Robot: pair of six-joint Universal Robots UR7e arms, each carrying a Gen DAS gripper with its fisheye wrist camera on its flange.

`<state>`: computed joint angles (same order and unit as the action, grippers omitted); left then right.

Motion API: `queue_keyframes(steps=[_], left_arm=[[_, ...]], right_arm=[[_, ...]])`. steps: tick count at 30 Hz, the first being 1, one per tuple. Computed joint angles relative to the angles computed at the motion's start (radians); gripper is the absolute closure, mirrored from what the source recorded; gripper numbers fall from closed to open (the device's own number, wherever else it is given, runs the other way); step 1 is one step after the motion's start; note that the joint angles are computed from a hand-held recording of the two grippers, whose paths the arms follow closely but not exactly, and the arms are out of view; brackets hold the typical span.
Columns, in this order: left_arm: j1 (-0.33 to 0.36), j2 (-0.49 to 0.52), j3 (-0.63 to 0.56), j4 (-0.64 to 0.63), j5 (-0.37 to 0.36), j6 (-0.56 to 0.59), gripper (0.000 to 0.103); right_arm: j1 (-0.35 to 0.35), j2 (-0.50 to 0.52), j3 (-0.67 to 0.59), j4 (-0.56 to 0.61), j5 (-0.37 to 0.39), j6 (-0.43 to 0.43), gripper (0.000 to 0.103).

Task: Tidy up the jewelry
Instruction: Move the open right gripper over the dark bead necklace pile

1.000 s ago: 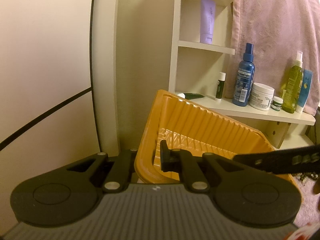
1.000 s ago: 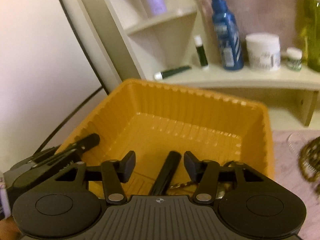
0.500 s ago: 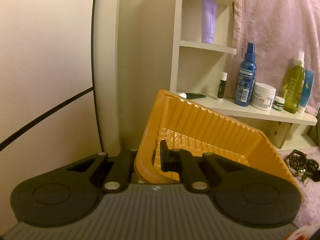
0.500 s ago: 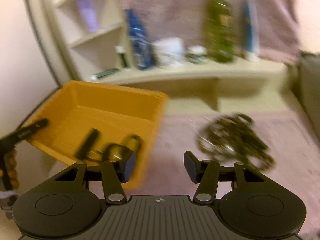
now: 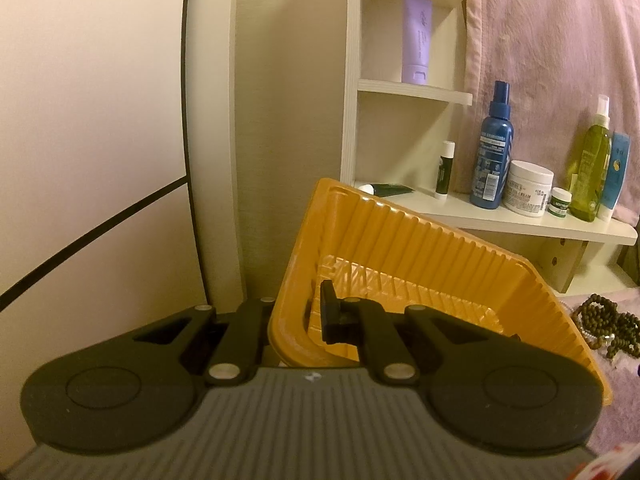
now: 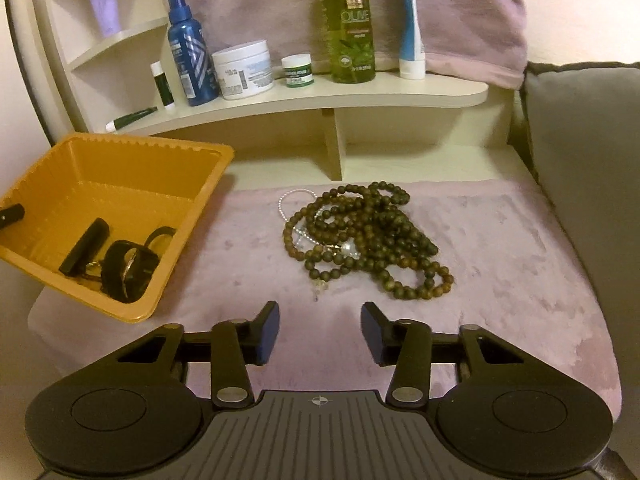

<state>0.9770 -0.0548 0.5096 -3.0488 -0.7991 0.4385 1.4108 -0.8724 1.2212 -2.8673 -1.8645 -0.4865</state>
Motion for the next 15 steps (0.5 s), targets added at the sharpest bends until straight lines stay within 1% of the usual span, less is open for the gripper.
queue_keyframes(steps=[5,8,11,15], left_arm=[[0.0,0.002,-0.005,0.004,0.0,0.001,0.095],[0.0,0.003,-0.006,0.004,0.002,0.0,0.095],[0.0,0.003,-0.006,0.006,0.002,-0.001,0.095],[0.0,0.003,-0.006,0.005,0.001,0.0,0.095]], right_arm=[[0.003,0.038,-0.054,0.026,-0.016,-0.02,0.067],[0.005,0.057,-0.079,0.038,-0.023,-0.025,0.069],[0.008,0.073,-0.103,0.056,-0.041,-0.024,0.07],[0.009,0.083,-0.116,0.06,-0.041,-0.025,0.07]])
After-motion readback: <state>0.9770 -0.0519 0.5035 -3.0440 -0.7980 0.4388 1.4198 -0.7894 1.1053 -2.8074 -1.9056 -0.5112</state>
